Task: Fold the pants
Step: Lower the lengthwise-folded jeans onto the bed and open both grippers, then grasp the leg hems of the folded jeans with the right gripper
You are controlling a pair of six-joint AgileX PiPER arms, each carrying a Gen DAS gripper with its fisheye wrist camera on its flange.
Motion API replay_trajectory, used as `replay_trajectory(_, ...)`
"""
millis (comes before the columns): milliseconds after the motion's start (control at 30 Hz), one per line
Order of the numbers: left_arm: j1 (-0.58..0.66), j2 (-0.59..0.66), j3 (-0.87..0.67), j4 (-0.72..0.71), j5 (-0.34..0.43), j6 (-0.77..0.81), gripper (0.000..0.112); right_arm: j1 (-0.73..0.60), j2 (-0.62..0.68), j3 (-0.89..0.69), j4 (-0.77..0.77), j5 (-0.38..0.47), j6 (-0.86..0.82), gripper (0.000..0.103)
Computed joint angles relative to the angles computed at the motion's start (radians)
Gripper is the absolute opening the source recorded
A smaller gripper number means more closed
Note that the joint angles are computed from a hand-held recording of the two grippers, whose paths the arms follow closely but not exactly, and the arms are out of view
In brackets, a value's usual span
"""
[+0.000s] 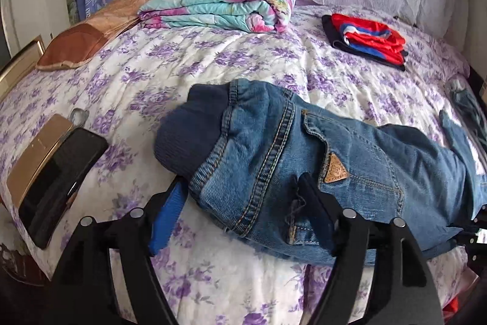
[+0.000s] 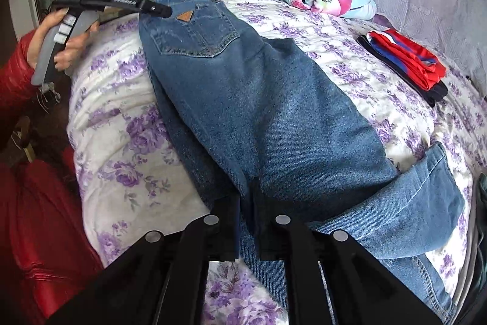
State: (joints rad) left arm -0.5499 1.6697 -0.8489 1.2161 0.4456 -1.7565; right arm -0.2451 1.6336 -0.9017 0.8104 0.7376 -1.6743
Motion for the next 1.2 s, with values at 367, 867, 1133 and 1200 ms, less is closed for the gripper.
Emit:
replay_trajectory(367,-0.132,-0.044,-0.117,0.064,0.057,0.082,0.07,-0.058,0.249,-0.565,-0.211,-0.012,0.817,0.06)
replay_trajectory(867,-0.194,0.272,-0.238,0.166,0.015,0.087,0.075,-0.117,0.469,-0.713,-0.349,-0.029,1.085,0.006)
replay_trajectory(1133,-0.167,0.234,-0.19,0.271,-0.069,-0.013,0.079,-0.603,0.119,-0.249,0.225,0.146,0.592,0.004)
replay_trajectory(1200,-0.143,0.212,-0.18,0.261,-0.125,-0.01,0.079,-0.736,0.092,-0.187,0.237,0.223,0.56,0.002)
